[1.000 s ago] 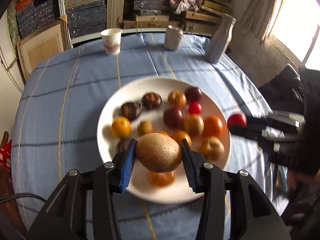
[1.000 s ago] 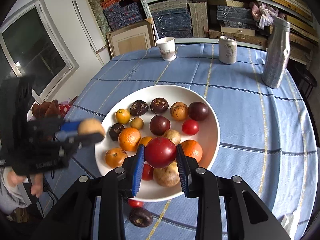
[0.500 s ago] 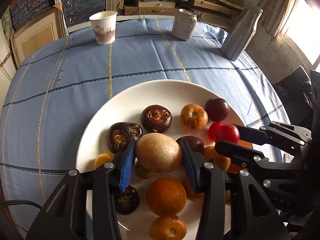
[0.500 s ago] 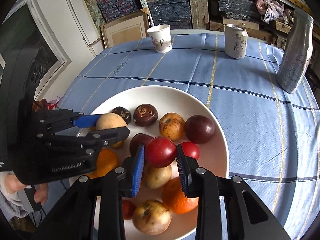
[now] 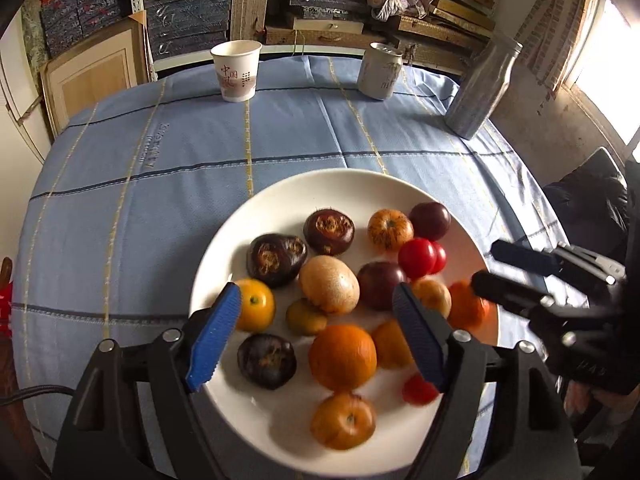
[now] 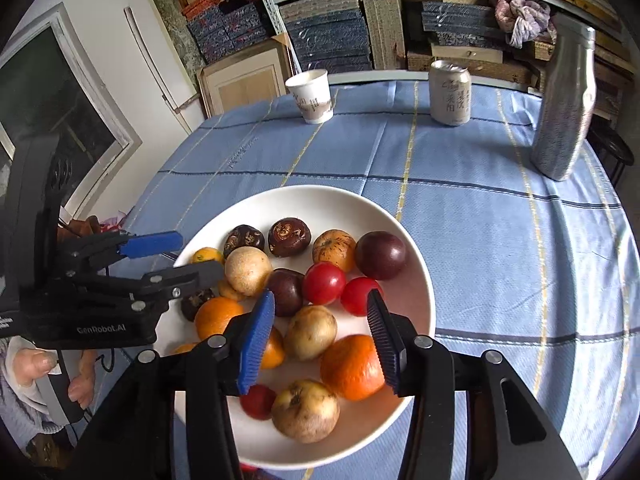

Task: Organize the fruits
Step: 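Move both open tools back toward the last fruits on the cloth, then grasp the dark mangosteen with the right tool while the left tool grasps the small red tomato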

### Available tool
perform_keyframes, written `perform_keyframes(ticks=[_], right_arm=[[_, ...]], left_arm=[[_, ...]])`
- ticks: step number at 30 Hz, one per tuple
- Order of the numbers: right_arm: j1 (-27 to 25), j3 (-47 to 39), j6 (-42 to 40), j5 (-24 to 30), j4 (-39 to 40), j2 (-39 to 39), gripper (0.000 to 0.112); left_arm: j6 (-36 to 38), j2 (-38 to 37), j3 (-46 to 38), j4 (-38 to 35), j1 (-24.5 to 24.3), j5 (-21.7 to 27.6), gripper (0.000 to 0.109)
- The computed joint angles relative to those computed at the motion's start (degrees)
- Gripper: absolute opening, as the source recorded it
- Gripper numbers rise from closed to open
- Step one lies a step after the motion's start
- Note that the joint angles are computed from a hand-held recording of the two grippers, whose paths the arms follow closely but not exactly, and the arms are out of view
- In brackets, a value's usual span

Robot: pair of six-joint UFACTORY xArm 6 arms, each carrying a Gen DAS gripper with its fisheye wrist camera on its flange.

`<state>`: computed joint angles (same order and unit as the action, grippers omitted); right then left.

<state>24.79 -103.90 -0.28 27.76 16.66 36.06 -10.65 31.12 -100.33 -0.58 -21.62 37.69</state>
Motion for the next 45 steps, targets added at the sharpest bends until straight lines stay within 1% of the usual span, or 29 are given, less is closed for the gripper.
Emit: perform_keyframes(ticks=[1,4,9,11,13,16,18,22,25,34,36,38,39,42,45], right_arm=[[0.2,3.0,0.2,-1.3,0.1,-2.2,0.052],[0.9,10.3,0.2,-4.1,0.3,-7.4,0.053],[2.2,20.3,1.9,-6.6,-0.7,-14.2,0.057],[3.0,24.6,2.0,-7.3,0.2,-16.8,0.059],[3.9,28.3,2.0,-7.4,0.7,-18.8,0.06],[5.2,32.0,2.1,-6.6,1.1,-20.0,0.061],[6.1,33.3,1.3,-6.0,2.5,-20.0,0.061],[7.3,33.6,-0.8,-4.9,5.5,-18.7,0.061],[7.7,32.9,-1.1,-5.4,4.9,-17.7,0.061],[7.9,30.0,-0.9,-4.5,2.9,-14.6,0.06],[7.8,29.8,-1.2,-4.7,2.9,-14.4,0.055],[7.9,29.2,-2.5,-4.5,4.0,-14.0,0.044],[7.9,28.9,-2.9,-4.0,4.0,-13.7,0.042],[8.0,27.9,-3.3,-3.8,3.8,-13.1,0.041],[7.9,28.5,-4.4,-3.9,5.3,-13.6,0.041]], left_arm=[[-0.1,-1.7,2.5,0.0,-0.1,-0.6,0.08],[-0.6,-6.4,9.5,-0.2,-0.6,-2.3,0.081],[-1.2,-14.0,21.3,-0.7,-1.9,-4.4,0.081],[-1.2,-16.5,25.2,-1.3,-2.4,-5.0,0.082],[-1.4,-18.6,28.6,-1.9,-2.7,-5.4,0.088],[-2.0,-21.7,33.5,-2.8,-3.0,-6.3,0.088],[-2.7,-23.3,36.0,-2.1,-3.2,-6.3,0.088],[-4.0,-26.1,40.0,-1.8,-3.3,-6.6,0.088],[-5.0,-27.0,41.1,-0.6,-3.4,-5.9,0.088],[-9.3,-28.8,42.4,4.7,-3.6,-4.4,0.088],[-9.6,-28.7,42.2,5.1,-3.6,-4.1,0.088],[-9.8,-28.6,42.2,5.4,-3.6,-3.9,0.088],[-9.9,-28.5,42.1,5.6,-3.7,-3.8,0.088],[-10.4,-28.3,41.8,6.5,-3.9,-3.4,0.088],[-10.9,-28.1,41.6,7.8,-4.1,-3.1,0.088]])
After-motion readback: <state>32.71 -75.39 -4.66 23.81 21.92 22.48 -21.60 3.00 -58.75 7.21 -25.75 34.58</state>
